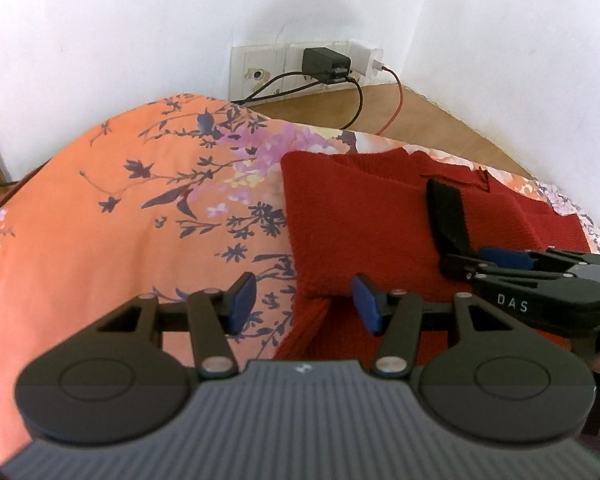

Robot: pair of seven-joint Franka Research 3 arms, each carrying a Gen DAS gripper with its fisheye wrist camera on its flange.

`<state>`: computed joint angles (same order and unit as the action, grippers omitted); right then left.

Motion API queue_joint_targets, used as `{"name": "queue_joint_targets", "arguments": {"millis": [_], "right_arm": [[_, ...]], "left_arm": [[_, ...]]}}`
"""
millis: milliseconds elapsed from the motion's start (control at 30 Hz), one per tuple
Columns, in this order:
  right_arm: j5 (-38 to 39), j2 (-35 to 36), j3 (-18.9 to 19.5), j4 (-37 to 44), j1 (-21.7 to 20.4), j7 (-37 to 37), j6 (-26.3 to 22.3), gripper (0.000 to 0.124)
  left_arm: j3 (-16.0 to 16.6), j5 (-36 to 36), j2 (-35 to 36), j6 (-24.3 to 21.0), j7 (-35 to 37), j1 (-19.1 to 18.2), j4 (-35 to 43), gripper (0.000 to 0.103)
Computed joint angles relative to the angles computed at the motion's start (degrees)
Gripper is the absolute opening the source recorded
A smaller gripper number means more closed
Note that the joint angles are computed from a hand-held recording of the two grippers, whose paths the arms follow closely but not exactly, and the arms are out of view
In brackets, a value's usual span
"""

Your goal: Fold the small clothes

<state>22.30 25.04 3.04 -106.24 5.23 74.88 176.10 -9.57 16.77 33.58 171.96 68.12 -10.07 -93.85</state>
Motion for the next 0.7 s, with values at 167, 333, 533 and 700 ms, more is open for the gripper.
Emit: {"name": "queue_joint_targets", "arguments": {"millis": [167, 333, 533, 700], "right_arm": [[-3.3, -0.6, -3.3, -2.1, 2.2, 4.0, 3.5, 0.02], [5.6, -2.7, 11.9, -4.4, -12.4, -3.8, 8.6, 0.015], [4.9, -6.0, 20.3, -8.8, -22.8, -3.3, 16.3, 0.014], [2.5, -7.8, 19.6, -11.5, -25.7, 1.6, 18.4, 0.014]], "left_arm": [[-0.6, -0.1, 1.2, -0.4, 0.7, -0.2, 1.8, 0.055], [-1.6, -0.5, 3.4, -1.0, 2.2, -0.5, 4.9, 0.055], [-2.2, -0.6, 6.2, -1.6, 4.1, -1.6, 8.7, 0.055], [-1.6, -0.7, 8.3, -2.8, 4.7, -3.1, 11.5, 0.055]]}}
